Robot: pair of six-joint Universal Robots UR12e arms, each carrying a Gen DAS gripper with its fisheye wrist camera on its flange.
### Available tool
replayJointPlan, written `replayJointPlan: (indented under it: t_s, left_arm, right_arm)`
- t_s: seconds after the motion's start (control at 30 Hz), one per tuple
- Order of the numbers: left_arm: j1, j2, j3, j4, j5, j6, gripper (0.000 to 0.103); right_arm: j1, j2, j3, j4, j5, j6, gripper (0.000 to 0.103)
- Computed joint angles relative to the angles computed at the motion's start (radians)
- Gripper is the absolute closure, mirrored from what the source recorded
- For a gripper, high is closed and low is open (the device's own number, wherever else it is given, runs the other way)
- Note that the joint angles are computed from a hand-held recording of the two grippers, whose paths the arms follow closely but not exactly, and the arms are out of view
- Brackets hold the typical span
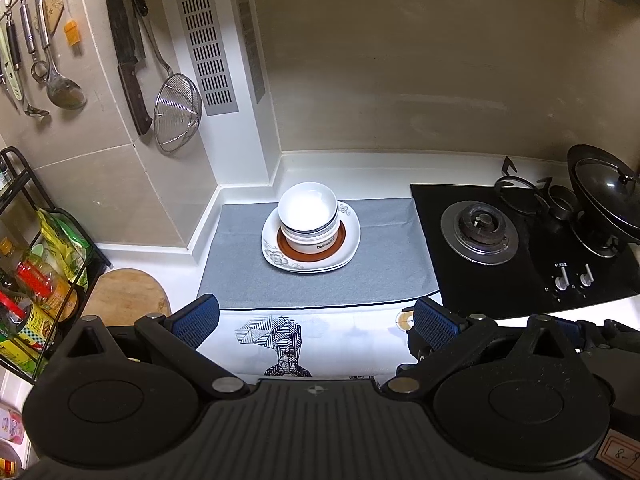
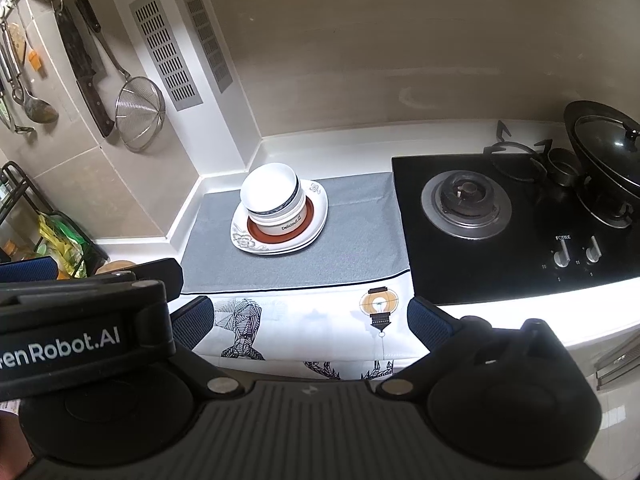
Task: Organize plates and bowls
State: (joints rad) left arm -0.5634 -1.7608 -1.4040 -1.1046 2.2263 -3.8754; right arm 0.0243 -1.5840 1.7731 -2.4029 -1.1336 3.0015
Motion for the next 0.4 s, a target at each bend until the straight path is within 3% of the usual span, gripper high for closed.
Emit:
replayJointPlan:
  t_s: [0.4]
  left_arm:
    - [0.023,0.009,-0.025,0.042,-0.044,0.051,0.0]
  right_arm:
    - [0.02,0.013,-0.006,-0.01,-0.034,0.024,0.001]
